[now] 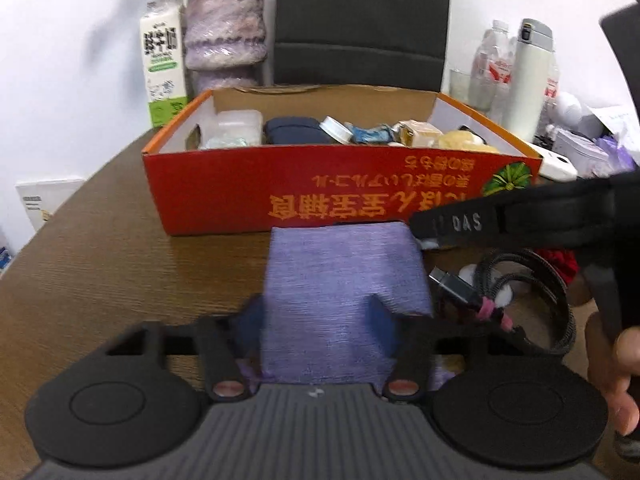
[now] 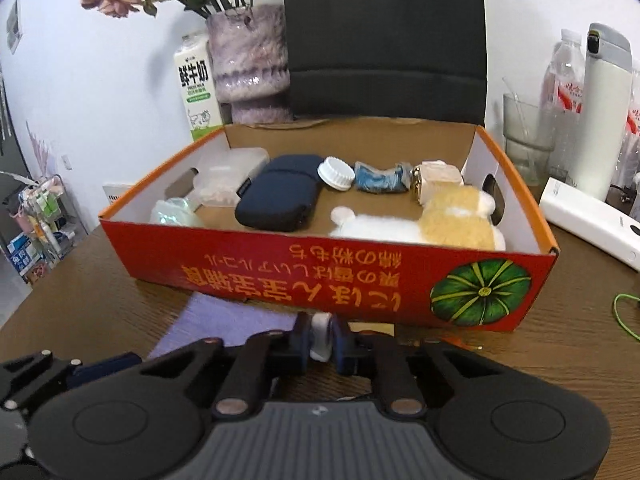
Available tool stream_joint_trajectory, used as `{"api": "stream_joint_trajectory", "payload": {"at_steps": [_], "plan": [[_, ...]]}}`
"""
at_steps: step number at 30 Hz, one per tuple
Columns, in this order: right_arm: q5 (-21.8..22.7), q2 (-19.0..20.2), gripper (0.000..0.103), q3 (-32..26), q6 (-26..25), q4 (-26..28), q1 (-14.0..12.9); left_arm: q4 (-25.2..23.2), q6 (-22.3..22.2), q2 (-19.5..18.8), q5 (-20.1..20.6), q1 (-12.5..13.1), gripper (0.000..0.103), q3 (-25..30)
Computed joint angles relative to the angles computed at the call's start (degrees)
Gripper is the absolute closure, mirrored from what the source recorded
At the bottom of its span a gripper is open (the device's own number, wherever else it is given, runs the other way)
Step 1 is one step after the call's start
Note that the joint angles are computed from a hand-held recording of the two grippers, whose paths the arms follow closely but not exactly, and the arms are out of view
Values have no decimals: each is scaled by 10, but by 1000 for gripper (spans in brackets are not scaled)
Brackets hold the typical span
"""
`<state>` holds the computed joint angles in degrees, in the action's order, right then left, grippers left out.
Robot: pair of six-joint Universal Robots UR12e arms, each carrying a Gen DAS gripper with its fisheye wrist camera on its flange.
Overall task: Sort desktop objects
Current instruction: 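Grasp the lavender pouch with the left tool while the right tool grasps a small white item, then carry the pouch and white item into the box and open both tools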
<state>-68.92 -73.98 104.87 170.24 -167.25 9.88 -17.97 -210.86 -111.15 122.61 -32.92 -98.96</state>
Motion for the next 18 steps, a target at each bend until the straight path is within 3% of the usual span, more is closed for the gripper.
{"api": "stream_joint_trajectory", "payload": {"at_steps": [1,3,7,12,18], "plan": [[1,-1,94,1,2,2,-1,-5,-4,0,8,-1,90,1],[4,-8,94,8,9,-8,-4,-5,-9,4,9,0,101,-2],[18,-30,94,32,23,-47,-17,15,-11,9,36,-10,101,-14],[42,-71,94,75,37,-88,-40,82,1,26,86,-32,102,-36],[89,-131,94,140,47,-118,-66,198,5,65,55,-46,102,-74]]}}
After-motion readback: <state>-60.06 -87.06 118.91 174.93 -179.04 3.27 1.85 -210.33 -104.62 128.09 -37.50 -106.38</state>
